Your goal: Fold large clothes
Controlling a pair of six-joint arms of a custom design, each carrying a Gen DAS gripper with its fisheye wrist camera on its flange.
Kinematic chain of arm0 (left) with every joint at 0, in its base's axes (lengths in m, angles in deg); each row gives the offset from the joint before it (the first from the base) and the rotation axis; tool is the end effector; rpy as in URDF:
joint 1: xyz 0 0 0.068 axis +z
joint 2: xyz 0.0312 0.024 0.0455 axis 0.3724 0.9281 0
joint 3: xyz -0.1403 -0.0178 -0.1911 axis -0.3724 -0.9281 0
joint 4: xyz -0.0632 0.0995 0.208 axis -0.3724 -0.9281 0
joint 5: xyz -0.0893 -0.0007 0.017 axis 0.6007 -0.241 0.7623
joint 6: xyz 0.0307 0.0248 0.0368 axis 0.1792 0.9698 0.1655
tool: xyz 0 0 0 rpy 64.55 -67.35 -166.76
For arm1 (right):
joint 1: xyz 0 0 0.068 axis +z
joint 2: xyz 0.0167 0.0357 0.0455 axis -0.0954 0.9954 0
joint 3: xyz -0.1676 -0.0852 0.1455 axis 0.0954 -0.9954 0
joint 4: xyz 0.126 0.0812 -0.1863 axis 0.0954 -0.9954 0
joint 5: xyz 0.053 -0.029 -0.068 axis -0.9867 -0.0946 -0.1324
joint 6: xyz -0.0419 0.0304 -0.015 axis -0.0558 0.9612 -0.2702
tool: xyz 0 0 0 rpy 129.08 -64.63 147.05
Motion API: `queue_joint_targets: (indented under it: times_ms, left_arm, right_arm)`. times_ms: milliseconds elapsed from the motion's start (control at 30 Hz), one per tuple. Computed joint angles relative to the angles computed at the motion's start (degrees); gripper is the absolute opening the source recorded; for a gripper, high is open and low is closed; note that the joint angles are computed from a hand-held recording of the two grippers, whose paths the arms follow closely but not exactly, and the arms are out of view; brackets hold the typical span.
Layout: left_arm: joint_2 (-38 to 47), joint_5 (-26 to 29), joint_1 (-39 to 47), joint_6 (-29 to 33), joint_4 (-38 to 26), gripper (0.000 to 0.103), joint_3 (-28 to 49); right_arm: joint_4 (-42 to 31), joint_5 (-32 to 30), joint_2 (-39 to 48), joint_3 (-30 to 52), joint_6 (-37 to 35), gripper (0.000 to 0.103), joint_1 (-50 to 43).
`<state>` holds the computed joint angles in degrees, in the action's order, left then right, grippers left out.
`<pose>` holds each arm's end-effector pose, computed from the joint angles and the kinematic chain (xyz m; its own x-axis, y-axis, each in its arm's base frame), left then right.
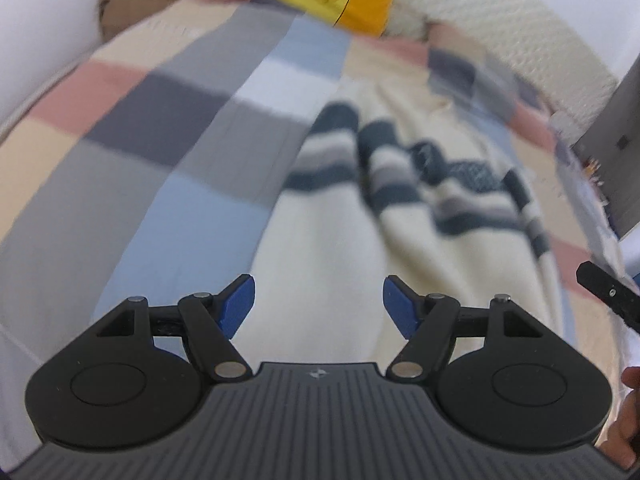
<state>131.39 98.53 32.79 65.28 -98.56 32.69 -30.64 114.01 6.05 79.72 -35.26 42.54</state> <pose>0.2340 0.0308 0.3056 -0.8224 -0.0731 -0.5642 0.1102 0.9525 -0.2840 0.1213 0.1007 0.2878 -0.4748 0.2471 -0.8447 0.1093 0.9689 0.2220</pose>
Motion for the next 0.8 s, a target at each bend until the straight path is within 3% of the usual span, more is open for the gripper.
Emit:
queue_joint_targets:
  times_ms: [100,267,533,800]
  left_arm:
    - [2.2,-2.0,0.3,1.1,0.2,0.075,-1.1]
    - [5.9,-5.2,-0.9,-1.1,2.3,0.074,-3.7]
    - [13.0,-11.9,-3.8,-7.6,6.8,0.072,-5.8]
    - [14.1,-13.2,-7.5,-4.3,8.3,0.072,-6.5]
  right_arm:
    - [3.9,-0.7,-1.7,-7.8,1.7,0.071,-0.1]
    - [9.3,-10.1,-2.7,-15.8,3.2,0.071,-6.9]
    - [15.7,-15.5,-1.3,-19.8,3.2,0.071,-11.4]
    - [16.2,-17.1,-2.8,-21.3,2.5,0.071,-13.4]
